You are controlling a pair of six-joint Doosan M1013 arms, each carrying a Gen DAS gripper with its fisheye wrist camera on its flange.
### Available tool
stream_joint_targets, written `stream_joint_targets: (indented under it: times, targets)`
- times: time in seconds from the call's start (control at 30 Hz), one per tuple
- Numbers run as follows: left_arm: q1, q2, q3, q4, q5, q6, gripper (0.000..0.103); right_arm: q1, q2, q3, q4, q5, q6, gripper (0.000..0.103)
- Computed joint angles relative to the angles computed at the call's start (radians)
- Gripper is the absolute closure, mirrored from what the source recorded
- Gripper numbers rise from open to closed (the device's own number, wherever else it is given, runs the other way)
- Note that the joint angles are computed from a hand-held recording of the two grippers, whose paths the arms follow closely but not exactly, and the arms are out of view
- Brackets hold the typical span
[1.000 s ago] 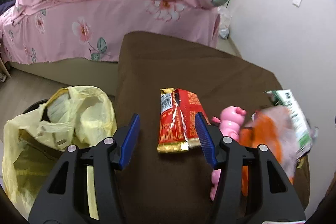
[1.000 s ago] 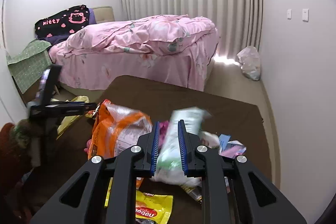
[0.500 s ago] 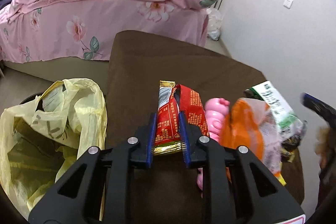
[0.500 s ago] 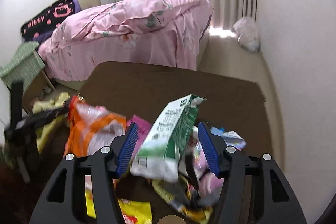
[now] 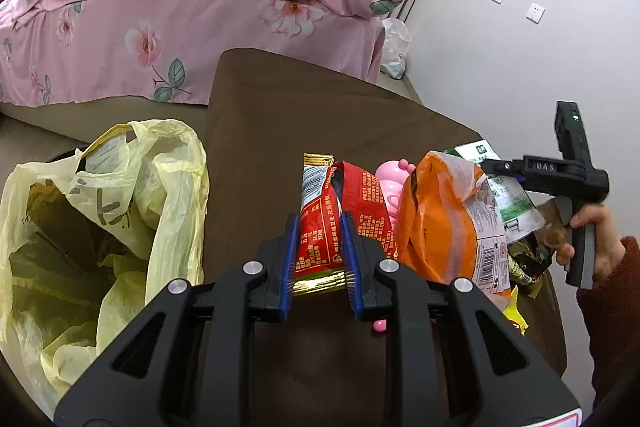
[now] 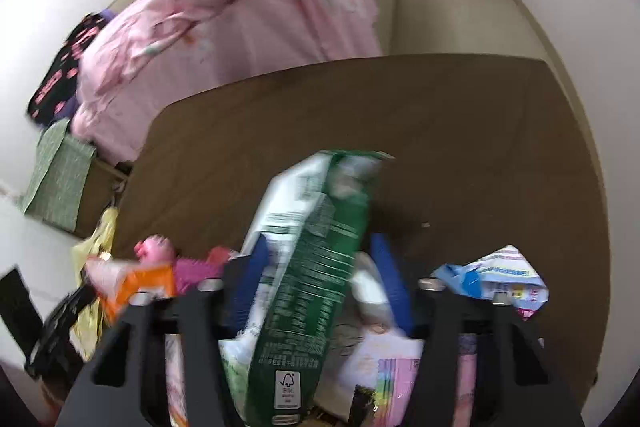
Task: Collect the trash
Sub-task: 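Lift the red wrapper with the left tool while the right tool lifts the milk carton, then carry both items over the yellow trash bag and release them inside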
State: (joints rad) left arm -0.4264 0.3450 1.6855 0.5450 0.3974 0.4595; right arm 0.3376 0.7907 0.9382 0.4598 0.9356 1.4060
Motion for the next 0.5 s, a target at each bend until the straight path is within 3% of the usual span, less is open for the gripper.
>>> stream_joint_targets:
  times: [0.2, 0.33, 0.5]
  targets:
    - [-0.006, -0.018, 0.017, 0.065, -0.012, -0.083, 0.083, 0.025, -0.131, 0.181, 0.027, -0.213, -0.202, 0.065]
    - [-0.016, -0.046, 0.039, 0.181, -0.017, -0.199, 0.083, 0.038, -0.222, 0.29, 0.085, -0.366, -0.308, 0.065]
    - [-0.031, -0.091, 0.07, 0.334, 0.009, -0.344, 0.083, 0.069, -0.293, 0.361, 0.177, -0.49, -0.468, 0.065]
